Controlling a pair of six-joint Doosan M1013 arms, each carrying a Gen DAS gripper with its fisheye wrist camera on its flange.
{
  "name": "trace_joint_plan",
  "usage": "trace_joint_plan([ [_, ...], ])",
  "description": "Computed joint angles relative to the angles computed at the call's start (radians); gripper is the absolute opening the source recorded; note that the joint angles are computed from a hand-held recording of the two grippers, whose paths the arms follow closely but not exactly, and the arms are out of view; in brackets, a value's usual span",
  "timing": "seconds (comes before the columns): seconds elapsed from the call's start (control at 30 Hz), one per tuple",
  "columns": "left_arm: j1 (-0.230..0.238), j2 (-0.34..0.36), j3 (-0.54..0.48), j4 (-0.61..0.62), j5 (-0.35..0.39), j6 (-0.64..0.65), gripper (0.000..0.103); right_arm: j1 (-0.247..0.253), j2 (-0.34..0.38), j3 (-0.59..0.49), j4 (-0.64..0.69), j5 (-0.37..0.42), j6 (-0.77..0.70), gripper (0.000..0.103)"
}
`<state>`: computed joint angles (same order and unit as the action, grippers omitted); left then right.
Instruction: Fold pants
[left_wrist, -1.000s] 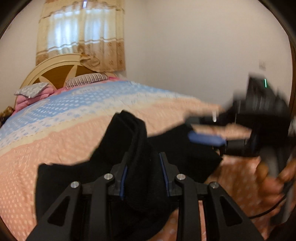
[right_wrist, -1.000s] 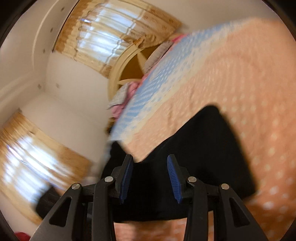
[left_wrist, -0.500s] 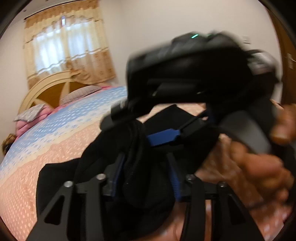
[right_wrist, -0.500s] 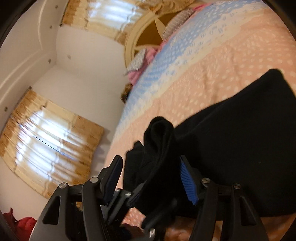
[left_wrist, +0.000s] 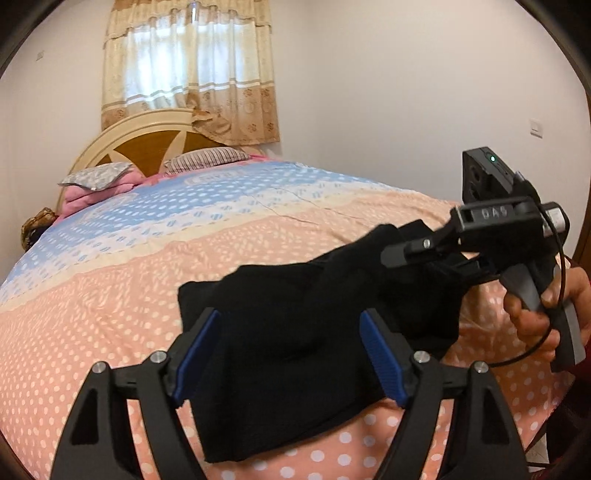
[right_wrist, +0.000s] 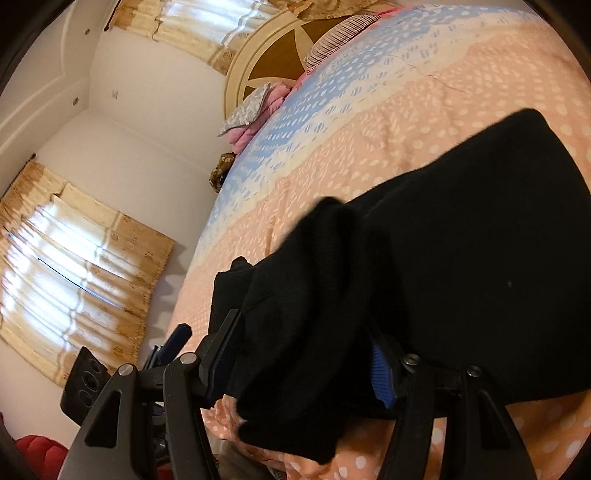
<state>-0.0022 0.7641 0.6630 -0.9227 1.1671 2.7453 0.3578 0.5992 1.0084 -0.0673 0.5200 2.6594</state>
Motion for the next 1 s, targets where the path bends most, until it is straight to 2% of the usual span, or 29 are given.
trace_joint_plan([
  [0.1, 0.000, 0.006, -0.009, 0.019, 0.019, -0.028, 0.080, 0.012, 0.021, -0.050, -0.058, 0.114, -0.008, 0.061],
  [0.13, -0.003, 0.005, -0.009, 0.039, 0.020, -0.045, 0.080, 0.023, 0.032, -0.075, -0.103, 0.168, -0.007, 0.055],
  [0.17, -0.007, 0.026, -0.043, 0.060, 0.029, -0.069, 0.080, 0.032, 0.042, -0.096, -0.142, 0.214, -0.006, 0.034],
  [0.2, -0.007, 0.032, -0.052, 0.077, 0.036, -0.083, 0.080, 0.041, 0.051, -0.114, -0.176, 0.262, -0.006, 0.028],
  [0.33, -0.002, 0.033, -0.057, 0.087, 0.010, -0.110, 0.080, 0.064, 0.062, -0.146, -0.308, 0.314, 0.012, 0.021],
  [0.47, 0.004, 0.049, -0.096, 0.073, -0.022, -0.163, 0.080, 0.063, 0.029, -0.134, -0.362, 0.261, -0.064, 0.018],
  [0.6, -0.002, 0.071, -0.136, 0.085, -0.035, -0.212, 0.080, 0.042, -0.043, -0.052, -0.453, 0.217, -0.025, 0.018],
  [0.7, -0.009, 0.085, -0.155, 0.105, -0.013, -0.238, 0.080, 0.017, -0.090, 0.042, -0.490, 0.217, 0.053, 0.018],
  [0.8, -0.016, 0.088, -0.154, 0.131, -0.008, -0.235, 0.080, -0.014, -0.112, 0.133, -0.424, 0.230, 0.124, 0.018],
  [0.9, -0.022, 0.085, -0.147, 0.145, -0.003, -0.228, 0.080, -0.027, -0.146, 0.221, -0.436, 0.124, 0.232, 0.018],
  [0.93, -0.023, 0.084, -0.144, 0.149, -0.003, -0.227, 0.080, -0.027, -0.151, 0.228, -0.460, 0.119, 0.259, 0.018],
  [1.0, -0.025, 0.086, -0.148, 0.151, -0.003, -0.228, 0.080, -0.029, -0.142, 0.211, -0.432, 0.146, 0.217, 0.018],
])
